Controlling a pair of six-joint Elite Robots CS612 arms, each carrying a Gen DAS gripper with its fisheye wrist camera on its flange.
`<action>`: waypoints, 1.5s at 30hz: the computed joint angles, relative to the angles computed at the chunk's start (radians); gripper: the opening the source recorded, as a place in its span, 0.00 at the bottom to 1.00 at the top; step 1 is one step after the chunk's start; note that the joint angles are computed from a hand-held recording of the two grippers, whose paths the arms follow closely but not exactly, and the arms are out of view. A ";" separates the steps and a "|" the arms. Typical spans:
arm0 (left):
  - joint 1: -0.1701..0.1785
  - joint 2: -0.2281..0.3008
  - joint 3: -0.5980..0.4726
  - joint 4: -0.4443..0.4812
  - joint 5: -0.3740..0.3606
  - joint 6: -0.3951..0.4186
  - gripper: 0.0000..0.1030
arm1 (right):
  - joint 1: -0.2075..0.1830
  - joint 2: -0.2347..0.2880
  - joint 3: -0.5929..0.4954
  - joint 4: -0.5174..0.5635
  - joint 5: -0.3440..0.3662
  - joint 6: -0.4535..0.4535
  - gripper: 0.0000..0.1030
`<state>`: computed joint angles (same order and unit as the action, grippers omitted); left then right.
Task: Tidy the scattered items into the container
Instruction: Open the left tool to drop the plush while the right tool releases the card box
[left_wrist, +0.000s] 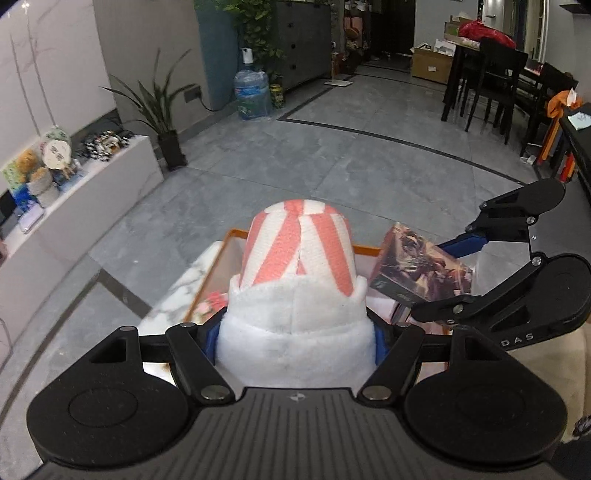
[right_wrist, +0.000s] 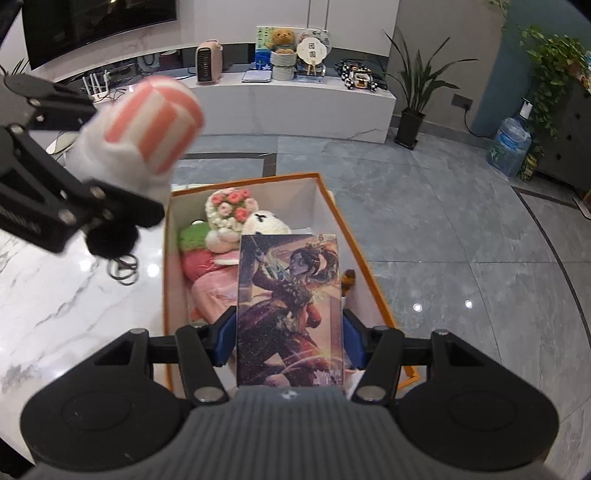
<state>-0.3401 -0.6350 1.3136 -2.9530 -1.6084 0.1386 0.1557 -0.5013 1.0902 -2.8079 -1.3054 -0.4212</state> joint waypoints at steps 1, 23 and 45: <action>-0.002 0.012 -0.016 0.008 0.000 -0.002 0.81 | -0.002 0.005 -0.009 0.001 -0.002 0.003 0.58; 0.001 0.121 -0.147 0.140 0.011 -0.051 0.84 | 0.000 0.110 -0.167 0.110 -0.047 -0.017 0.59; -0.004 0.090 -0.121 0.125 0.016 -0.035 0.87 | 0.001 0.082 -0.127 0.070 -0.060 -0.014 0.60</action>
<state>-0.3445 -0.5449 1.1922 -2.8277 -1.5927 0.1035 0.1562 -0.4197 0.9630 -2.7375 -1.3658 -0.4351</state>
